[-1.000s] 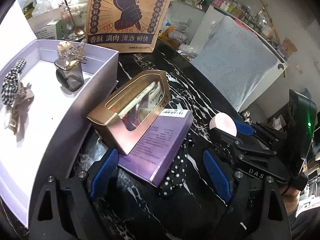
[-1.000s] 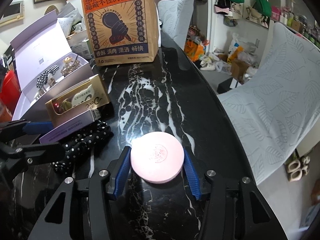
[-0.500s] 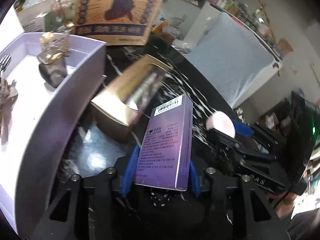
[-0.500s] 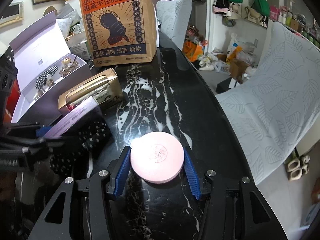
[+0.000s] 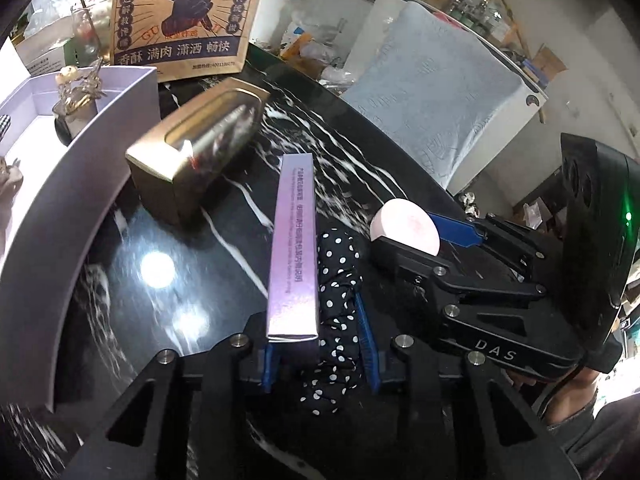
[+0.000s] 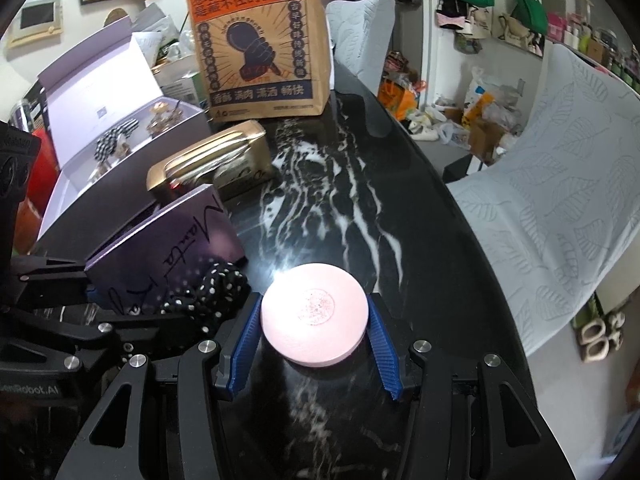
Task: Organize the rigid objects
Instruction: 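Grasp the lavender card box with left tool while right tool holds the pink compact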
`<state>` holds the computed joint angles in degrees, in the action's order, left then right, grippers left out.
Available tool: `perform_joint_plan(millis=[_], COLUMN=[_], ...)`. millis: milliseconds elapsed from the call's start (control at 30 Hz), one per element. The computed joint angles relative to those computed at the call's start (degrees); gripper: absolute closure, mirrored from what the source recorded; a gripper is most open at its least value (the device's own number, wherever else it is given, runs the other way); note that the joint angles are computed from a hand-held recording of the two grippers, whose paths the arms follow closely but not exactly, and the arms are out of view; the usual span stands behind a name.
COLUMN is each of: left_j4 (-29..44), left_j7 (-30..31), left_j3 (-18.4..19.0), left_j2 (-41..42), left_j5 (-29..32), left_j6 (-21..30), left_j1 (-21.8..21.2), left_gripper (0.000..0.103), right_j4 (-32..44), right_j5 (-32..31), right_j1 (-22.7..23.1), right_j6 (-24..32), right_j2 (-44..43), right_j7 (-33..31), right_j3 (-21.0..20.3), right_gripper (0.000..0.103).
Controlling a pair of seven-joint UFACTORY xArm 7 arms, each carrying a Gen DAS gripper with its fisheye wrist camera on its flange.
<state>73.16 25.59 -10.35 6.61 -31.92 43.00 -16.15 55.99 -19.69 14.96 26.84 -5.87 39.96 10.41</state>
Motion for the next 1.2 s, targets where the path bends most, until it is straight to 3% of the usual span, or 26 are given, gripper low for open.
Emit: perform_joint_plan(millis=[267,433,600,767,900,1167,1200], left_j4=[-7.2,-7.9,-9.4,-8.7,-9.9,-8.7,-8.6], left_j7=[6.5,5.8,6.5,7.5,13.6,7.6,7.6], left_j3=[0.2,0.9,1.0,1.4,1.7,1.4,1.2], left_j2=[-5.3,-6.0,-7.6,-6.8,-7.6,-5.0,-4.8], left_j5=[-3.3,-3.1,-2.4,-3.0,-11.2,-3.9,-3.5], left_j6=[-3.6,-5.3,-10.1,-9.7,-11.2,-15.3,-15.7], left_j1=[-1.0,-1.5,-2.2,-2.2,-1.9,-1.7,-1.6], left_gripper=[0.070,0.070,0.070,0.070,0.070,0.070,0.076], right_j4=[-3.5,-4.4,-4.6,-4.7,-4.6,-4.5,-4.5], right_j5=[1.2,2.3,2.9,2.7,2.8,3.0,3.0], right_j1=[1.1,0.8,0.6,0.4,0.3,0.2,0.2], right_j6=[1.2,1.2,1.3,1.2,0.9,0.7,0.7], right_j2=[-3.9,-5.0,-5.4,-5.3,-5.1,-5.0,-5.0], right_j7=[-0.5,0.1,-0.2,-0.2,-0.3,-0.3,-0.4], right_j3=[1.4,1.9,1.9,2.1,2.1,2.0,2.0], right_gripper=[0.052,0.052,0.052,0.052,0.052,0.052,0.052])
